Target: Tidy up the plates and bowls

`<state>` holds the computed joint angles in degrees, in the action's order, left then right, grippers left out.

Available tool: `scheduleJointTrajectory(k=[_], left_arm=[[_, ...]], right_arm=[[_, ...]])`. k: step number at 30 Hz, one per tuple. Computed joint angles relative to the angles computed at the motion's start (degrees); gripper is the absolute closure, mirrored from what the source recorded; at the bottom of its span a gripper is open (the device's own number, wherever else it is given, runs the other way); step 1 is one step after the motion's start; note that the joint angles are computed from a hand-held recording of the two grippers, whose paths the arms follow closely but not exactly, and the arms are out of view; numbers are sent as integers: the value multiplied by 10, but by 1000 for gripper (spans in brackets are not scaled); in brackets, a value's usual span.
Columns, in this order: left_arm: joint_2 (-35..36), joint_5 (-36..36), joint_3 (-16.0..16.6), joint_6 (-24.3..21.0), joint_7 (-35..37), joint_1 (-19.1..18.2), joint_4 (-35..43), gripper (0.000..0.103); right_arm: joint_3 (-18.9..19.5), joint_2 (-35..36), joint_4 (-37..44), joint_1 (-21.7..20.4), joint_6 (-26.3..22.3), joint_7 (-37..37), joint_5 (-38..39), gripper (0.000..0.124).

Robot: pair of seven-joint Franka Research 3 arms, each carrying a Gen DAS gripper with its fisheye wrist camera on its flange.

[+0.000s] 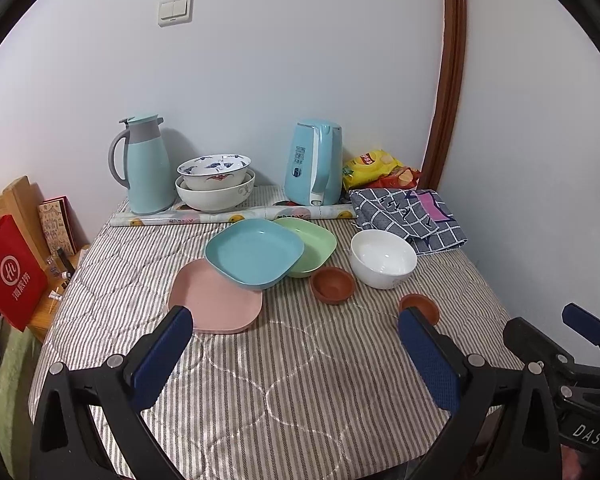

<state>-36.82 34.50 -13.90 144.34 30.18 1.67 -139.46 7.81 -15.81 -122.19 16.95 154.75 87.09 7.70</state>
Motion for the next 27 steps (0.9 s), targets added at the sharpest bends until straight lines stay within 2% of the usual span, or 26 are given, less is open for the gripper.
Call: scheduleJointTrajectory(k=[18, 24, 27], left_arm=[[26, -9, 16, 0, 21, 3, 16, 0], [42, -15, 24, 7, 32, 9, 24, 0], [54, -21, 31, 7, 40, 11, 32, 0]], right_arm=[[2, 29, 25, 0, -5, 19, -19, 21], [-6, 57, 53, 10, -25, 6, 0, 21], [-2, 73, 67, 9, -27, 18, -15, 21]])
